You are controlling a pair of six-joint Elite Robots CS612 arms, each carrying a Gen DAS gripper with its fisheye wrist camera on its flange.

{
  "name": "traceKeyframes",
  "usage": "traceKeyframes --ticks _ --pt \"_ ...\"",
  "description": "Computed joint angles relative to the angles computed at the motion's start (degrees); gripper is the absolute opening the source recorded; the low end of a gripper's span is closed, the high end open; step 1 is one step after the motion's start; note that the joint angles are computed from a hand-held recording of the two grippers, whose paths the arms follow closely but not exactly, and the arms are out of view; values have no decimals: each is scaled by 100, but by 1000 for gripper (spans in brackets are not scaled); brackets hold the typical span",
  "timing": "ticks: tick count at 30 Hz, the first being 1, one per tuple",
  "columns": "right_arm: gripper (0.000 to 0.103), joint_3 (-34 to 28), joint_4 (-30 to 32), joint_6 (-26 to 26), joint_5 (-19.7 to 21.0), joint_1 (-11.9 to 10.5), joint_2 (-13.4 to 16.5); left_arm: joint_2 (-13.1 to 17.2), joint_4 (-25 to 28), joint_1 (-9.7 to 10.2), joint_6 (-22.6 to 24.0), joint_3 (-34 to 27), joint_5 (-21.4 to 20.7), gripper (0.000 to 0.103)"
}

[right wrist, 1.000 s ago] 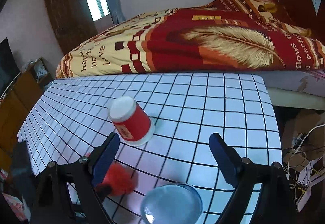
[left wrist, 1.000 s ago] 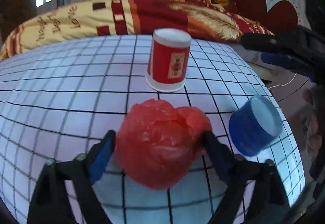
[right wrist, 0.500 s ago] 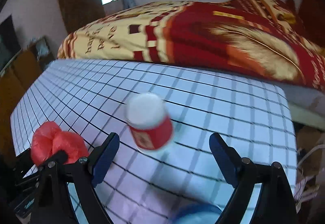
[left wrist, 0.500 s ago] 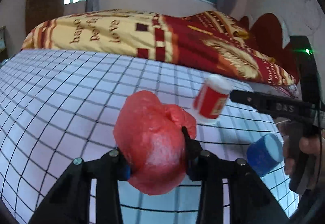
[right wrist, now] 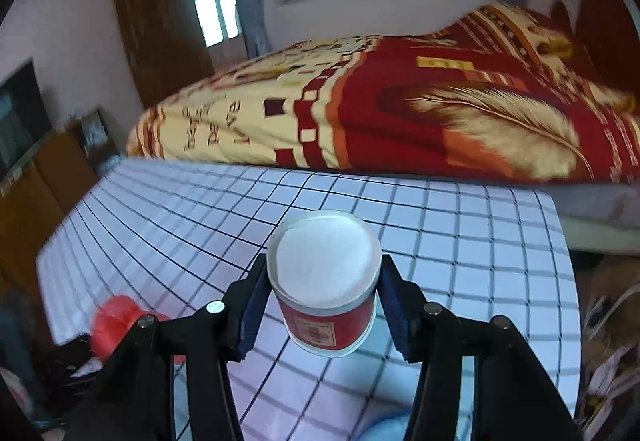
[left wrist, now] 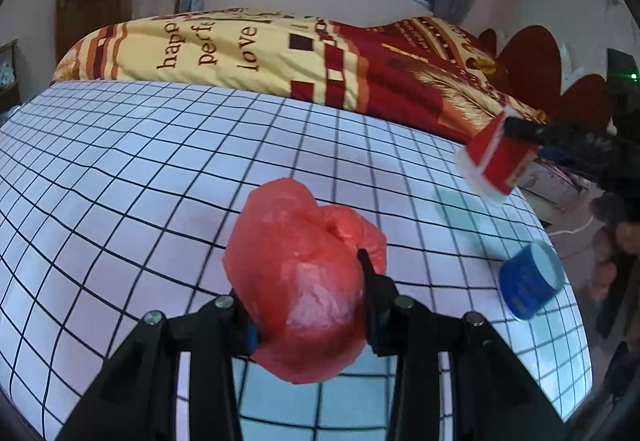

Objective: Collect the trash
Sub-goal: 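Carry the red bag with left gripper while right gripper carries the red cup over the bin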

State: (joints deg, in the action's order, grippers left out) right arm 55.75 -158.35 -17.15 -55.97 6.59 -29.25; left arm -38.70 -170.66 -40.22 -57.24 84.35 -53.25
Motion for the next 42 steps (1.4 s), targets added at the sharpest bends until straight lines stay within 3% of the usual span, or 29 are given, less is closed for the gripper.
traceKeyframes --ticks 3,9,13,17,22,33,42 --pt "55 300 -35 437 422 -235 -188 -49 -53 -93 152 40 25 40" --pt "55 1475 -914 723 505 -709 -788 -136 -137 -336 490 111 57 40" --pt "55 2234 -1473 650 375 -1001 -1160 -128 -233 -508 661 78 -20 40" --pt "55 3007 -1939 424 153 -1336 -1523 -55 -667 -593 750 36 -431 40" --pt "55 3758 -2372 106 -60 -1729 -1804 110 -734 -707 966 -246 -806 40" --pt "55 4417 -2410 -57 -276 -2456 -1827 673 -205 -893 1901 -1409 -1611 40" --pt "55 4671 -2432 -272 -471 -2810 -1724 1274 471 -1080 2674 -2620 -2372 40"
